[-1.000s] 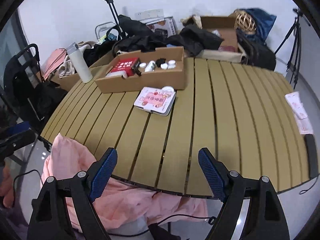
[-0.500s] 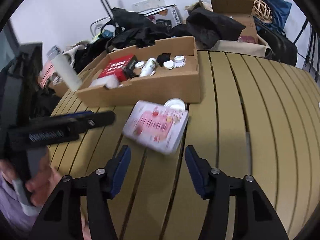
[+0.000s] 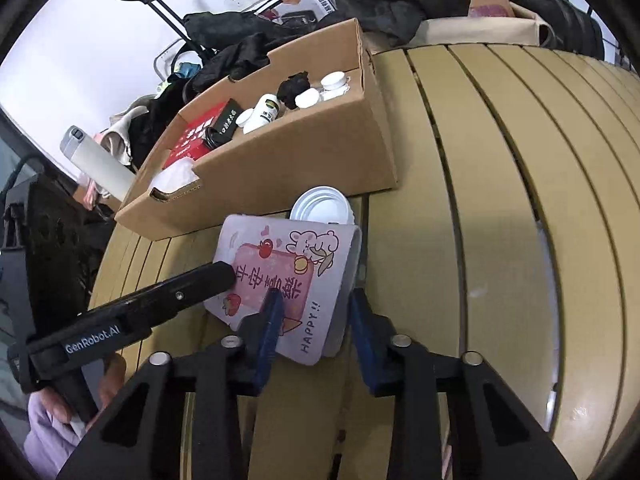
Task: Organize objects
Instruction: 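Grasp the pink card edge with both grippers together, then carry the pink card into the cardboard box and open both grippers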
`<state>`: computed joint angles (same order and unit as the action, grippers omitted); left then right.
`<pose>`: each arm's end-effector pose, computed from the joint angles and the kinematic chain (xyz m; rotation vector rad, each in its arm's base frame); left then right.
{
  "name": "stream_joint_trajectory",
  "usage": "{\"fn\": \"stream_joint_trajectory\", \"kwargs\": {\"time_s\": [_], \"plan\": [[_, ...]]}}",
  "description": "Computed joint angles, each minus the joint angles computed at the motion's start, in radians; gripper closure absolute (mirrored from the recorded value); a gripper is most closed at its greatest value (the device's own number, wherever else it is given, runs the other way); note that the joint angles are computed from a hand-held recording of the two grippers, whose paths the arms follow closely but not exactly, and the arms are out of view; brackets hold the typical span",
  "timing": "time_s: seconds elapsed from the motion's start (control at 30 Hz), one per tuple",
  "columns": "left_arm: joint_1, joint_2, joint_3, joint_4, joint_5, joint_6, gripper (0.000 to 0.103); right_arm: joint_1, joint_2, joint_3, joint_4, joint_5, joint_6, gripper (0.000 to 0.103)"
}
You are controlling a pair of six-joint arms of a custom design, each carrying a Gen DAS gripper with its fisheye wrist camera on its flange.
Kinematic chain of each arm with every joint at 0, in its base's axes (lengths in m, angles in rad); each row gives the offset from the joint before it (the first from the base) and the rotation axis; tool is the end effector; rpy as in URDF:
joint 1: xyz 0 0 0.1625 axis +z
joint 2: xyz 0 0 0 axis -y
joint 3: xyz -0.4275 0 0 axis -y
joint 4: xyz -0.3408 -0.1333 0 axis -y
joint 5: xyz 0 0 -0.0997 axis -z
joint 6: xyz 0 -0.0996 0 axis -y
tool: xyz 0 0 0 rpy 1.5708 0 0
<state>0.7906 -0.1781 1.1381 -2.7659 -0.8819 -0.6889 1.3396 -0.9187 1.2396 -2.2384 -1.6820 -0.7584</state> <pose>-0.3745 -0.6579 -0.0925 0.0088 2.6512 -0.8691 -0.0438 -0.7194 0.3356 0.7177 -2.7662 0.3649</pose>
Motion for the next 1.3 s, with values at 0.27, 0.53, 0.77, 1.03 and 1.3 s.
{"fn": "stream_joint_trajectory", "kwargs": {"time_s": [0.27, 0.53, 0.77, 1.03, 1.3], "plan": [[-0.146, -0.063, 0.214, -0.085, 0.03, -0.18, 0.083, -0.019, -0.197, 0.233, 0.003, -0.074, -0.131, 0.086], [-0.169, -0.024, 0.181, 0.137, 0.022, -0.327, 0.077, -0.076, -0.263, 0.304, -0.007, -0.073, -0.106, 0.086], [-0.199, 0.014, 0.06, 0.449, 0.152, -0.395, 0.034, -0.089, -0.274, 0.297, 0.015, -0.025, -0.077, 0.082], [-0.184, -0.036, 0.2, 0.179, 0.074, -0.365, 0.035, -0.103, -0.28, 0.286, 0.034, 0.032, -0.062, 0.031], [-0.173, -0.008, 0.194, 0.053, 0.0, -0.267, 0.074, -0.088, -0.249, 0.311, -0.025, -0.024, -0.1, 0.049]]}}
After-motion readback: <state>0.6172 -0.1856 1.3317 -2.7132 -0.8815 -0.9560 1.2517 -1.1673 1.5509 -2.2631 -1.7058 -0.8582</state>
